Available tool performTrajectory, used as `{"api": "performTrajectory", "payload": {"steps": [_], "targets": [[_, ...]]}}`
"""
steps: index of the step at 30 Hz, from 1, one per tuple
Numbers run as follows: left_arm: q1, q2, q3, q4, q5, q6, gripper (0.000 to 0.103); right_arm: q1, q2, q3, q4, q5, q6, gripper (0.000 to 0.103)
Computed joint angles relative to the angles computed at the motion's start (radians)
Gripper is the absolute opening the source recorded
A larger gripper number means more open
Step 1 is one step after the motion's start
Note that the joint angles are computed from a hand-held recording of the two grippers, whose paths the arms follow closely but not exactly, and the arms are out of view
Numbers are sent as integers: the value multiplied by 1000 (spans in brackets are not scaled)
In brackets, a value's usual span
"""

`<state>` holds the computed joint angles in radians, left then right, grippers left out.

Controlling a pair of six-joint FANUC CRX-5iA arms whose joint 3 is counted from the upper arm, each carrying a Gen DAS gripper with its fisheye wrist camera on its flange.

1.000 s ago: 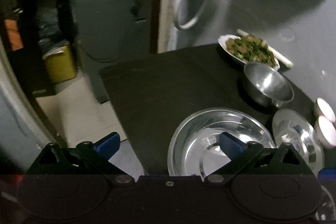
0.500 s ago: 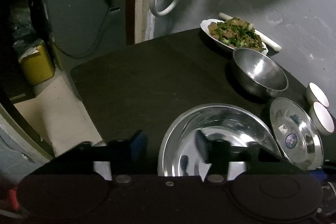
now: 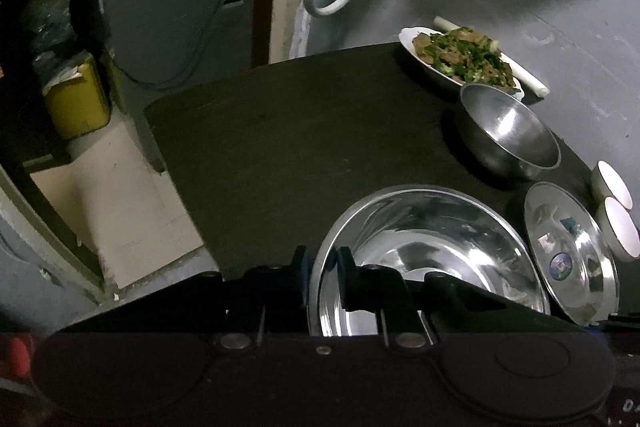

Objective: Organize plates and bowls
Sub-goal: 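Close the left tool on the large steel plate rim and lift it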

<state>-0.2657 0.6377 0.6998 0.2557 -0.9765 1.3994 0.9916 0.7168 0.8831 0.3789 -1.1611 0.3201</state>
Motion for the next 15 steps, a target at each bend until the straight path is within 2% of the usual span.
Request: {"api": "performTrajectory", "payload": {"steps": [3,8,15], "targets": [[1,-17,-22,-6,6,11,14,-2,4,4,3,-9,1,27],[8,-60,-78,-20,24,54,13,-1,1,0,1,-3,14,24],[11,-156,-175,-56,80,157,12,2,-31,-48,9,67,46,23]]}}
